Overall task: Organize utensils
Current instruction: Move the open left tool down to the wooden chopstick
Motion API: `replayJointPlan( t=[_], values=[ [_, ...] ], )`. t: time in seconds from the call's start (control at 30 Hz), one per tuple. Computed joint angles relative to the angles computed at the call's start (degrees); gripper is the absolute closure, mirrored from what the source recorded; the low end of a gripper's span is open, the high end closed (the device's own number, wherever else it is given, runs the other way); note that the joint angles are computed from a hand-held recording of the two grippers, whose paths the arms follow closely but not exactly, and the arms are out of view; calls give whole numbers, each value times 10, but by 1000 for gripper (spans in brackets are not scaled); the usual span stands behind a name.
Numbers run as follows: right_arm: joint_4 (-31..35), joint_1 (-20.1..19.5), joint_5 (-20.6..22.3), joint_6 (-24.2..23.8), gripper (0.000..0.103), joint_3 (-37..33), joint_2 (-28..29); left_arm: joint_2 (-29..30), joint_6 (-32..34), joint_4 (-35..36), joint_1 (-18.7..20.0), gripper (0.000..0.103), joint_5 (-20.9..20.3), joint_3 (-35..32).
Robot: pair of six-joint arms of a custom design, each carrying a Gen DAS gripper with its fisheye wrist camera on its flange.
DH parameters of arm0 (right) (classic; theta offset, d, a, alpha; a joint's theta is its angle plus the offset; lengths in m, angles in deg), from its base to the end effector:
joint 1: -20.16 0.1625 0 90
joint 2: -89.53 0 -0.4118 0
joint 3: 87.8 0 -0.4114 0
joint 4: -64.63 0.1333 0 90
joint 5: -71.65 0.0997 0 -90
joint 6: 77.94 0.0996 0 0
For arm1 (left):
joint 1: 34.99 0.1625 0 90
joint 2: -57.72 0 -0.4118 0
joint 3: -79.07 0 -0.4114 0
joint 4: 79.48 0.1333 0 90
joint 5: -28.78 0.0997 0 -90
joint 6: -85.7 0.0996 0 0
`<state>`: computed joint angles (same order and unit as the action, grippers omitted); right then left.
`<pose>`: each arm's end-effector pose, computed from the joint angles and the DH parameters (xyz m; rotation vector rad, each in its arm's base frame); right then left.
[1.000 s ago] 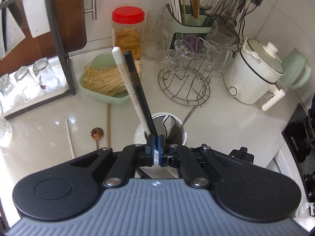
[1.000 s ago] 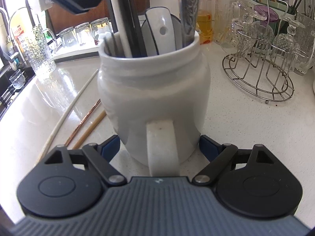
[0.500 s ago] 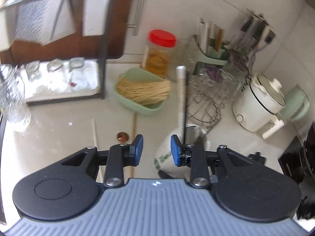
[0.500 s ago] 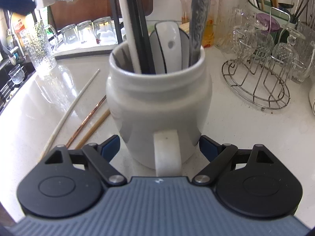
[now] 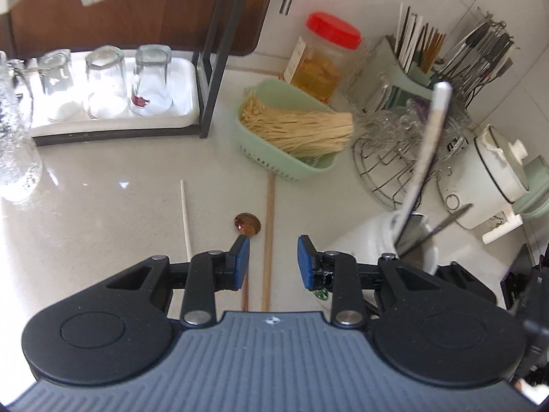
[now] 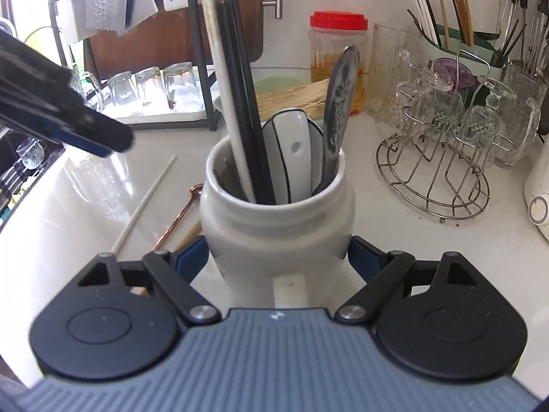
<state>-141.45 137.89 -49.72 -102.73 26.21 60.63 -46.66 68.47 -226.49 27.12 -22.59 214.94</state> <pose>0.3163 -0.4267 -0.0700 0.9396 -2.3477 0.7164 -0.0013 -0.4203 0.3192 0.0353 2.5561 -0.8756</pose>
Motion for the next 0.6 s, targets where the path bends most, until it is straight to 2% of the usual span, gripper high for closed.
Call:
replayJointPlan(
  t=[0.3, 0.6],
  values=[
    [28, 14, -26, 35, 14, -11, 0, 115, 91, -38, 79, 68, -53, -68],
    [44, 23, -47, 62, 14, -17, 2, 225, 141, -75, 107, 68, -53, -129]
  ],
)
